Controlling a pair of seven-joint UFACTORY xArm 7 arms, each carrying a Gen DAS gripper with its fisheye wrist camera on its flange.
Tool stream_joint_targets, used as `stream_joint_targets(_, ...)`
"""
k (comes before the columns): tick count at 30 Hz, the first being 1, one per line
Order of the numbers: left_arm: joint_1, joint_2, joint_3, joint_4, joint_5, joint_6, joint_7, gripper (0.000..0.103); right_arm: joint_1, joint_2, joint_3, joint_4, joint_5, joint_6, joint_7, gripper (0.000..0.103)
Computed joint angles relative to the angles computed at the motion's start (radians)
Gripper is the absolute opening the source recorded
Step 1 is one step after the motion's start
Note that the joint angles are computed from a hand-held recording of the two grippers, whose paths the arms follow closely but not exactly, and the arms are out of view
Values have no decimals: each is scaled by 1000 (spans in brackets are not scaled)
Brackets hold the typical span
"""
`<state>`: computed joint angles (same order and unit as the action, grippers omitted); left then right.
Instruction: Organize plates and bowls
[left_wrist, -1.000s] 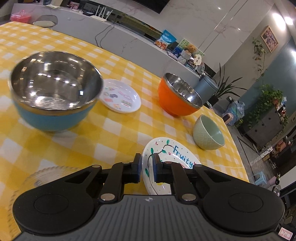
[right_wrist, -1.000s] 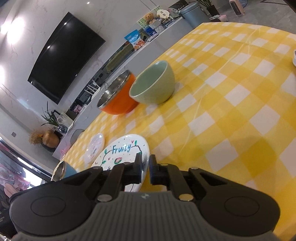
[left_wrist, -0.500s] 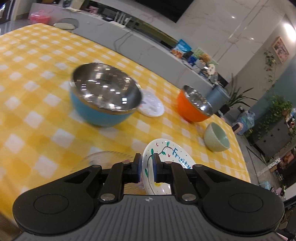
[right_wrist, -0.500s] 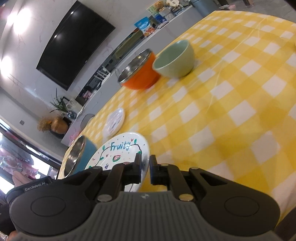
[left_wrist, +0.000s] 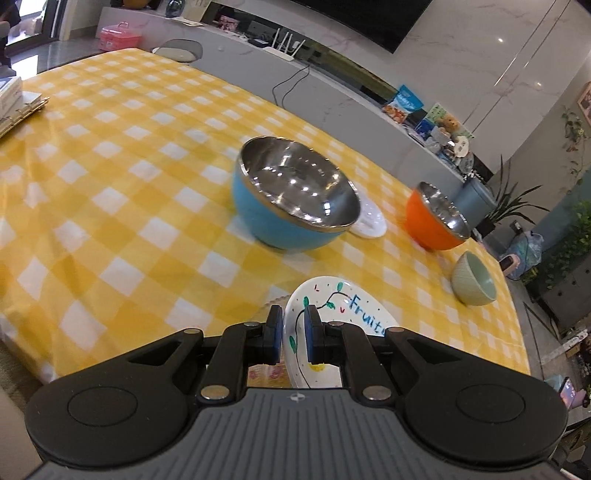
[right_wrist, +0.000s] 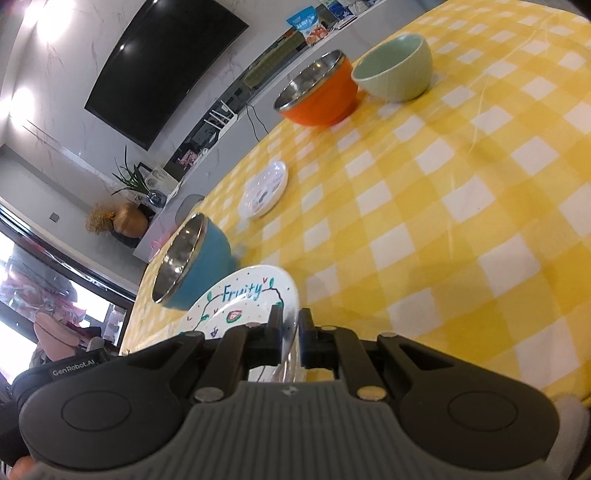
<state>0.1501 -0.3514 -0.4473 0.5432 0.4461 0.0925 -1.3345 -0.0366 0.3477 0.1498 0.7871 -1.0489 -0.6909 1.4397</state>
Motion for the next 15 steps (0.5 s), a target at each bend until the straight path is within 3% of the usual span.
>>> stream_joint_targets(8, -27, 12, 35, -19, -23, 12, 13, 13, 14, 6, 16, 10, 9, 46, -18, 6)
stream_joint_targets(15, -50, 13, 53, -27, -37, 25, 19, 13, 31, -11, 28, 1, 66, 82, -100, 6)
